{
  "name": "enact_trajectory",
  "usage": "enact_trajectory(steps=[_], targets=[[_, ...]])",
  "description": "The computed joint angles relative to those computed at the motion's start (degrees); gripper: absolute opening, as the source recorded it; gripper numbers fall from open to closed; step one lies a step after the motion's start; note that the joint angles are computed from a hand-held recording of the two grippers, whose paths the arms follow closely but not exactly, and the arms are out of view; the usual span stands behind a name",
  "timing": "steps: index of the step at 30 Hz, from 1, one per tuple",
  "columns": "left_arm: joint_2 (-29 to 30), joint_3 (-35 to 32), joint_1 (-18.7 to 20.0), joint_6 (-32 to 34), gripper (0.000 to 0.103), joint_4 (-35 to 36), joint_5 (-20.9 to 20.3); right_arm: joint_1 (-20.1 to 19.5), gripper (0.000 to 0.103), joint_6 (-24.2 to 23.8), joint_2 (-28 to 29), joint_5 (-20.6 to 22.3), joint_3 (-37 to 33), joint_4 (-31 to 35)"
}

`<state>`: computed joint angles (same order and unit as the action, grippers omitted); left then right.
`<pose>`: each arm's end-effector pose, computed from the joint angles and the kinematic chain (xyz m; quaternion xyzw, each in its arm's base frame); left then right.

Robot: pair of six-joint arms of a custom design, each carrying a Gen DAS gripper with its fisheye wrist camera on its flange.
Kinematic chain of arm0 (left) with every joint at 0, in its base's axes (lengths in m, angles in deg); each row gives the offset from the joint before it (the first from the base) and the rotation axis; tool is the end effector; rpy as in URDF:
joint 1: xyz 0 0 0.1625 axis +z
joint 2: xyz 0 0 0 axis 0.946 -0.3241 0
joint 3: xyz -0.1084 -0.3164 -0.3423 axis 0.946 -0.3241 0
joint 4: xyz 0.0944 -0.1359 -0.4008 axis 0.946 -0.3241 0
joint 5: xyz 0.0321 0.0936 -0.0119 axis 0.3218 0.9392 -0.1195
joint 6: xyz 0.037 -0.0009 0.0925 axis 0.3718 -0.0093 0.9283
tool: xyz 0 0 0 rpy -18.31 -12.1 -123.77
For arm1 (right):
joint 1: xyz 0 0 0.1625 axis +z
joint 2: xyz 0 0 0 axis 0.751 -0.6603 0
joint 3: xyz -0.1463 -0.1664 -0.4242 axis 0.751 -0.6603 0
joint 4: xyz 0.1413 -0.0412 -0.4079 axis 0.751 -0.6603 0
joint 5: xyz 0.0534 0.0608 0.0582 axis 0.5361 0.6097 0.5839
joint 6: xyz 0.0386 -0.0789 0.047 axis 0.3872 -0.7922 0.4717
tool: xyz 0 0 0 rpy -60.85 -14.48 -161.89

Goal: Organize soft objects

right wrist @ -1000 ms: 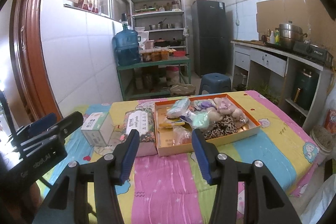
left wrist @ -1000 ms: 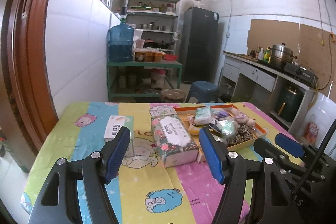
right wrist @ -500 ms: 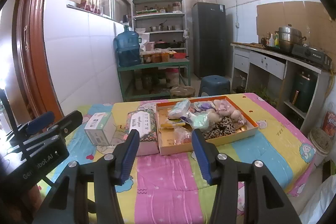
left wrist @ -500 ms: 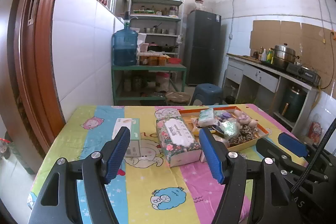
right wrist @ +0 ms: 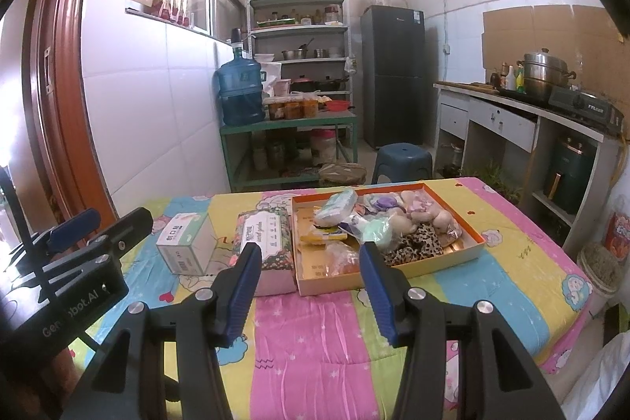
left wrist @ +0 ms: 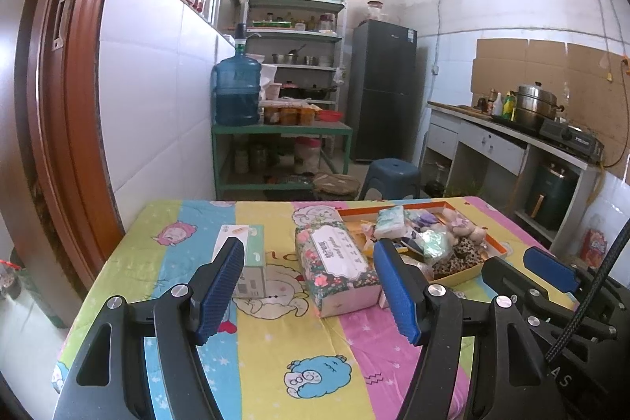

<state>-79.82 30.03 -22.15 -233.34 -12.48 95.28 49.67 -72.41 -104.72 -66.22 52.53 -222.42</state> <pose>-0.3382 -0.7275 0.1386 0.1034 0.7533 -0.5496 0.3461 0.2240 -0.7484 0.2202 0.3113 -0.8100 0.4454 0.2204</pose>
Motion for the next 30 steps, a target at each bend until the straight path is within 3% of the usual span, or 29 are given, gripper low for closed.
enact_trajectory(steps=[30], targets=[[0.10, -0.51, 0.56, -0.19, 0.070, 0.76, 0.44, 0.26, 0.052, 0.16, 0.72, -0.18, -1.22, 0.89]])
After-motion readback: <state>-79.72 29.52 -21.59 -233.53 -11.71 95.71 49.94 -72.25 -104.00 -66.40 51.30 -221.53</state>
